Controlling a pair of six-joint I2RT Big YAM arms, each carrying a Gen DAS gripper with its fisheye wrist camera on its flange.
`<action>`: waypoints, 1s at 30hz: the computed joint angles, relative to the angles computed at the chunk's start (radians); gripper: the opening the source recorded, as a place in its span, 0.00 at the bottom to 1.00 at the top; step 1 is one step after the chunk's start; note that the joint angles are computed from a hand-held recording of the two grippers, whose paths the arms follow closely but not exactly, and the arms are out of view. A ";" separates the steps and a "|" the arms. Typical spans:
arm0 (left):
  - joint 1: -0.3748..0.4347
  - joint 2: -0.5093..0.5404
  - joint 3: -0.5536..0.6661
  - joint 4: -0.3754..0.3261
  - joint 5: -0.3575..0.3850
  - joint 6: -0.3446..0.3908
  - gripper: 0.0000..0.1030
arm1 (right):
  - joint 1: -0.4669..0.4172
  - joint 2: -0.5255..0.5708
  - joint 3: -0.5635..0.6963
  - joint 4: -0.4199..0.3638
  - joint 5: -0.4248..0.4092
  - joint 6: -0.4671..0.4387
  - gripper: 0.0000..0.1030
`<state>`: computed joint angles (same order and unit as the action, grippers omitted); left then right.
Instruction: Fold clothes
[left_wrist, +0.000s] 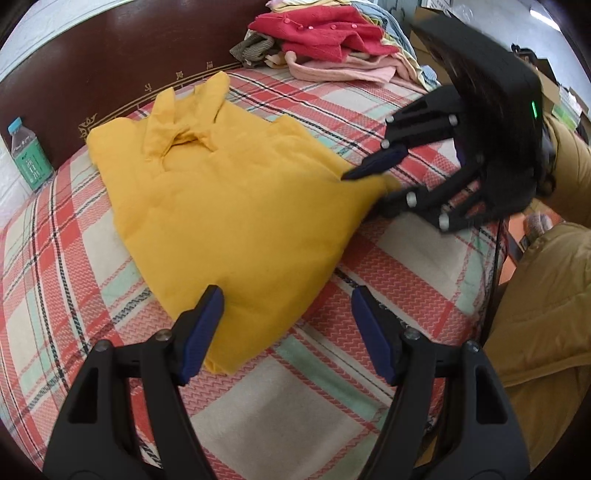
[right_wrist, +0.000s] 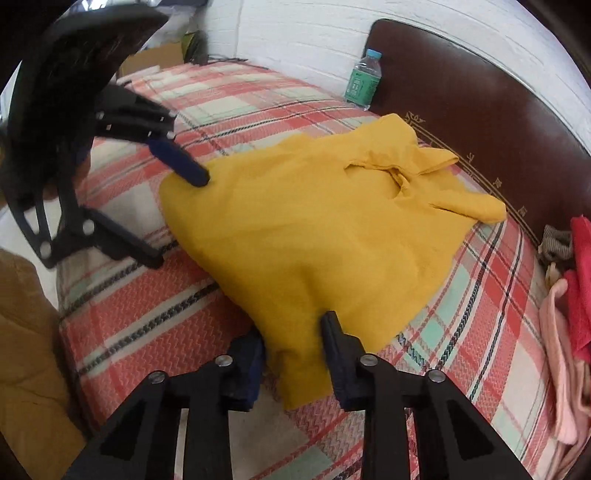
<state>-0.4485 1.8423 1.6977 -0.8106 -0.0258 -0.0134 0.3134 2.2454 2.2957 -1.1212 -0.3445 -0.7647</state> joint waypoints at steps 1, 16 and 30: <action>-0.003 0.003 0.004 -0.003 -0.014 0.013 0.71 | -0.006 0.038 0.080 -0.064 -0.033 0.028 0.24; 0.027 0.080 0.123 -0.086 -0.095 0.047 0.37 | -0.003 -0.047 -0.062 0.019 -0.042 -0.020 0.60; 0.047 0.089 0.146 -0.096 -0.029 0.026 0.28 | 0.010 -0.002 -0.014 0.106 0.011 0.016 0.17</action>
